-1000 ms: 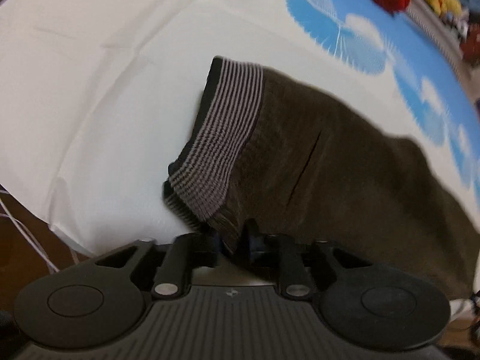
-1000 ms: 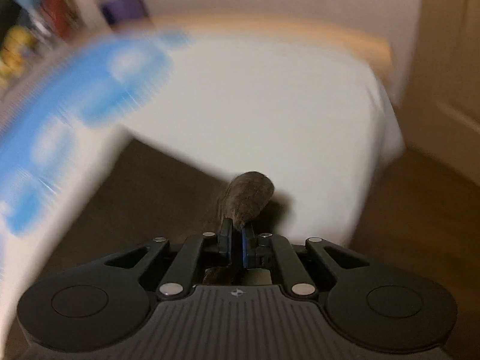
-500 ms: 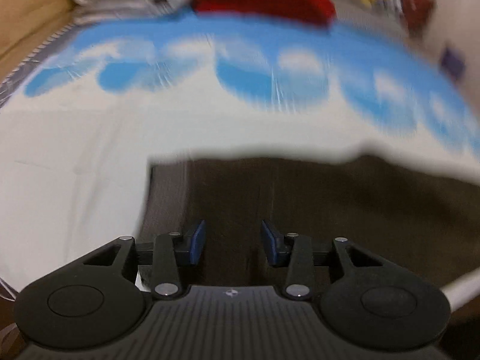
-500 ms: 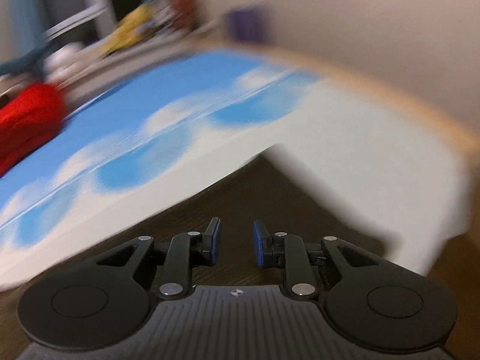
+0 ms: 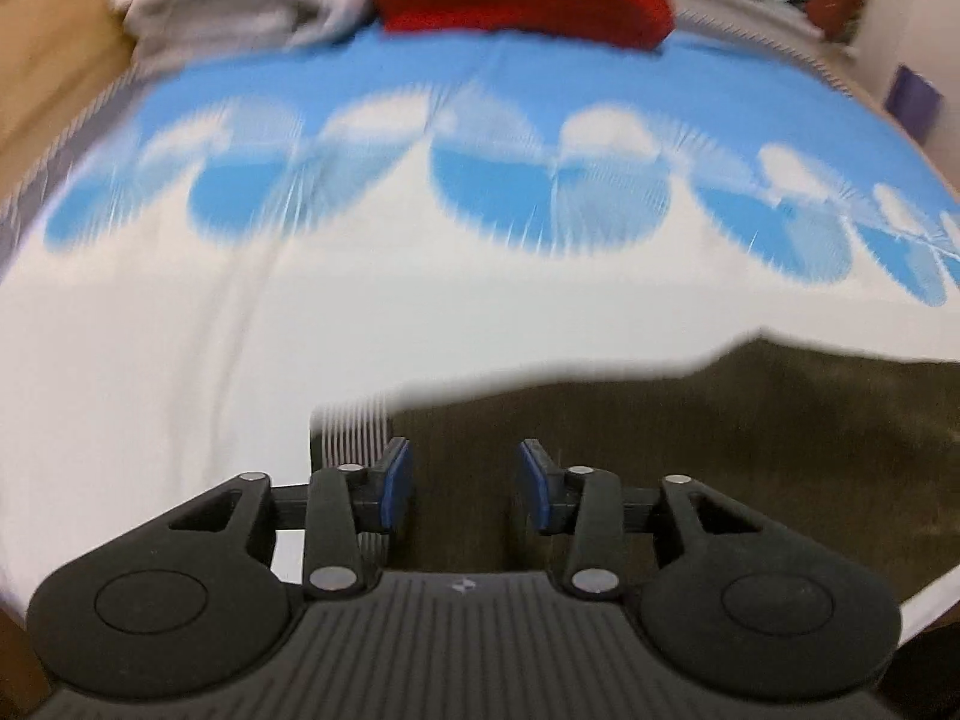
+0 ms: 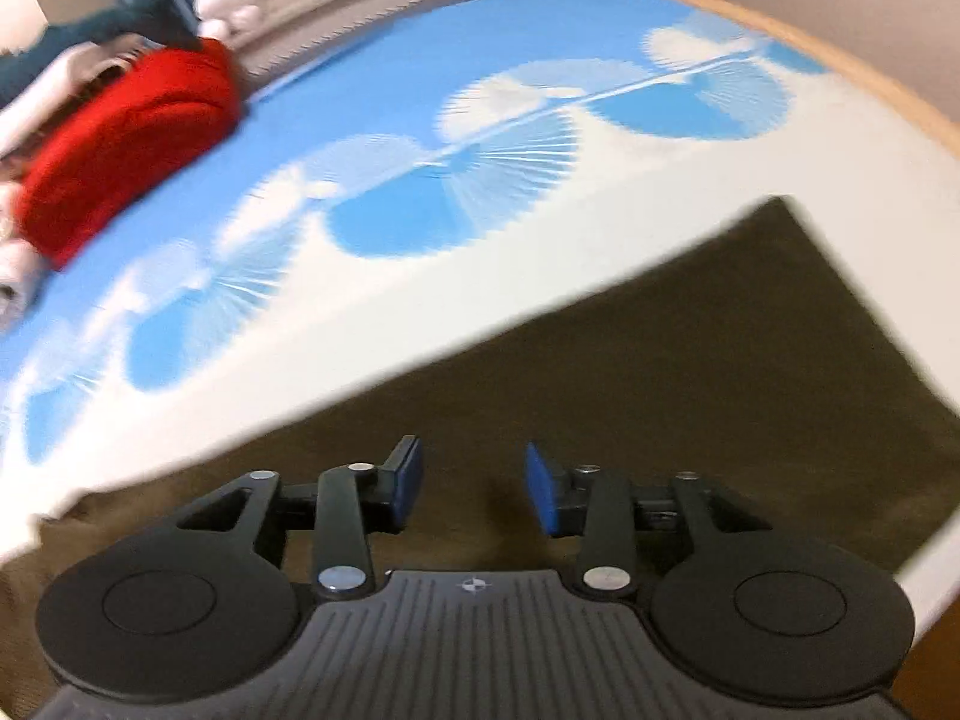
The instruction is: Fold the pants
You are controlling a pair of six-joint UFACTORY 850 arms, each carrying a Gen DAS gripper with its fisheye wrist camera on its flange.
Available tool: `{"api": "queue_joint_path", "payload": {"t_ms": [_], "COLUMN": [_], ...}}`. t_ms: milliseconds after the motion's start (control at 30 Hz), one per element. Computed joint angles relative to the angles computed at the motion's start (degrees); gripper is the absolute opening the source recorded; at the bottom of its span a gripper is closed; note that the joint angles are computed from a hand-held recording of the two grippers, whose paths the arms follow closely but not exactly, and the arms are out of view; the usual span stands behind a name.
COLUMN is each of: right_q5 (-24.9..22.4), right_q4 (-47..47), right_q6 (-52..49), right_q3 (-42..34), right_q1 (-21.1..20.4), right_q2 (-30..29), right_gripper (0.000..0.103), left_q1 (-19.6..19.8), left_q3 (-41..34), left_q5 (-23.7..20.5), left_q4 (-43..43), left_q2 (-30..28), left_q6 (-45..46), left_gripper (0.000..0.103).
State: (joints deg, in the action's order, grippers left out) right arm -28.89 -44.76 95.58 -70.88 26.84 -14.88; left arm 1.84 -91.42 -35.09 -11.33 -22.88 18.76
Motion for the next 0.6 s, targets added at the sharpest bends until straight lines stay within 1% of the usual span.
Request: {"api": "queue_joint_path", "payload": {"t_ms": [67,100,133,167,200,233,267,300,333,367,400,433,467,500,567,600], "right_q5": [3.59,5.27,6.27,6.41,5.96,5.83,5.52,4.98,4.18,2.43,0.45,-2.35,-5.45,-8.32,-12.91,-14.98], "right_q4": [2.33,4.21,6.86,9.51,11.91,15.06,17.58,20.0,22.1,23.39,24.69,25.9,26.75,26.9,25.83,25.29], "right_q6": [0.3,0.01,-0.71,-0.94,-1.09,-2.52,-3.28,-4.14,-5.01,-5.01,-5.95,-7.13,-7.82,-8.11,-8.22,-8.44], "right_q3": [-2.68,-4.47,-6.19,-8.33,-11.05,-13.08,-14.12,-16.0,-17.78,-19.0,-21.01,-23.18,-24.98,-26.96,-30.53,-31.9], "right_q1": [-1.01,-1.88,-2.37,-2.25,-2.0,-2.48,-2.61,-2.91,-3.2,-2.82,-2.9,-2.89,-2.5,-2.25,-1.72,-1.42], "right_q2": [-2.27,-4.01,-5.4,-7.27,-9.67,-11.41,-12.26,-14.0,-15.54,-16.45,-18.18,-19.74,-20.92,-22.16,-24.39,-25.16], "right_gripper": [0.043,0.044,0.045,0.046,0.046,0.046,0.046,0.046,0.046,0.046,0.046,0.046,0.043,0.034,0.03,0.022], "left_q1": [0.22,0.37,0.22,0.12,-0.2,-0.49,-0.66,-0.83,-0.87,-0.8,-1.09,-1.18,-1.02,-0.63,-0.22,-0.13], "left_q3": [-2.14,-2.0,-1.29,-1.44,-2.53,-3.64,-4.03,-3.77,-3.83,-3.38,-3.63,-3.76,-4.3,-4.48,-4.65,-5.18], "left_q5": [2.57,4.83,7.46,7.74,5.63,4.0,4.77,6.59,7.38,7.97,8.25,8.33,8.05,7.82,7.29,6.69], "left_q4": [-5.33,-7.92,-8.66,-7.0,-2.94,-0.43,-0.31,-2.59,-4.57,-4.85,-3.17,-3.05,-4.77,-7.26,-10.13,-10.63], "left_q2": [-1.52,-1.94,-2.33,-3.41,-4.97,-6.1,-6.25,-6.08,-6.23,-5.94,-6.22,-6.41,-6.76,-6.96,-7.16,-7.51], "left_q6": [5.91,8.42,8.57,6.34,2.14,-0.49,-0.71,1.46,4.37,5.88,5.22,5.42,6.87,9.05,11.77,12.36], "left_gripper": [0.046,0.046,0.046,0.045,0.042,0.035,0.035,0.036,0.036,0.036,0.036,0.036,0.036,0.036,0.036,0.036]}}
